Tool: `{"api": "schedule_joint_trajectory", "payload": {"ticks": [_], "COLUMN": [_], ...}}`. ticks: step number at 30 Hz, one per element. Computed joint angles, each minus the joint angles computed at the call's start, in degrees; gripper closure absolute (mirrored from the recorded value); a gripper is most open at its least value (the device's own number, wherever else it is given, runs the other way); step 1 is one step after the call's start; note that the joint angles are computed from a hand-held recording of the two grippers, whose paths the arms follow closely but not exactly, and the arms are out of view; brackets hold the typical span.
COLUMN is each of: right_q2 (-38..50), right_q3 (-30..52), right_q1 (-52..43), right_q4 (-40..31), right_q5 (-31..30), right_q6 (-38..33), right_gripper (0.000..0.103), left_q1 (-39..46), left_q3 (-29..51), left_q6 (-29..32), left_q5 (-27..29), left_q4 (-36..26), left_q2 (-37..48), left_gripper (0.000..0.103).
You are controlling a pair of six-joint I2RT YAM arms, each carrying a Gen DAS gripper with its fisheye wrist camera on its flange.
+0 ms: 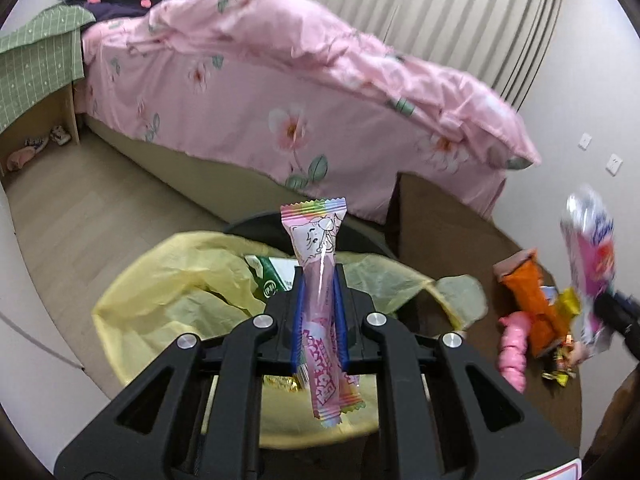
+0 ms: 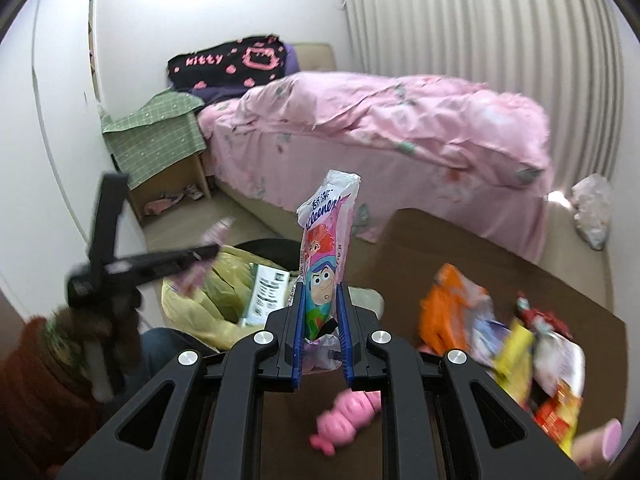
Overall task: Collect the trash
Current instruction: 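Carry both wrappers to the bin and open both tools to drop them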
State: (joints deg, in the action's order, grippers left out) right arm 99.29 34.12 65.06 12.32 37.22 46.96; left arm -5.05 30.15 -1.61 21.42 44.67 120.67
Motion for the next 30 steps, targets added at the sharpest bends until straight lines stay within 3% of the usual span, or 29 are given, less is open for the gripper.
{"api": "schedule_joint_trajectory", "payload": {"ticks": [4,10,18,22,24,27,30], "right_q2": [8.21,23.25,33.84,35.88,35.88,35.04,33.12], "right_q3": [7.54,20.81,29.62,31.25,30.36,28.69,26.86], "right_q1": [-6.52,-13.0,-16.6,-16.7,-16.83,-16.86,-15.57], "right_q4": [1.34,2.65,3.06,2.11,3.32,5.34,5.47], "right_q5": [-7.47,-20.56,-29.49,-30.89,-31.35,-32.86,-30.68], "right_q6": [-7.94,-12.69,-10.75,-10.41,-9.51,-8.75,-8.44], "right_gripper": [0.088,0.088,0.088,0.083,0.072,0.068,0.067], "left_q1": [-0.89,4.13,7.72,8.69,9.89,10.59,10.99], "left_q3": [6.25,5.47,3.38,3.47,2.68,1.9,0.01], "left_q6": [-2.22,-2.88,-4.06,-6.1,-8.33,-9.31,-10.57], "left_q5": [-4.7,2.12,8.07,8.52,8.96,8.8,7.02], "left_q4": [-1.35,3.83,3.63,3.68,6.08,7.5,9.29], "left_q2": [8.51,12.93,9.85,9.8,9.73,9.13,7.37], "left_gripper": [0.092,0.092,0.083,0.062,0.056,0.051,0.05]}}
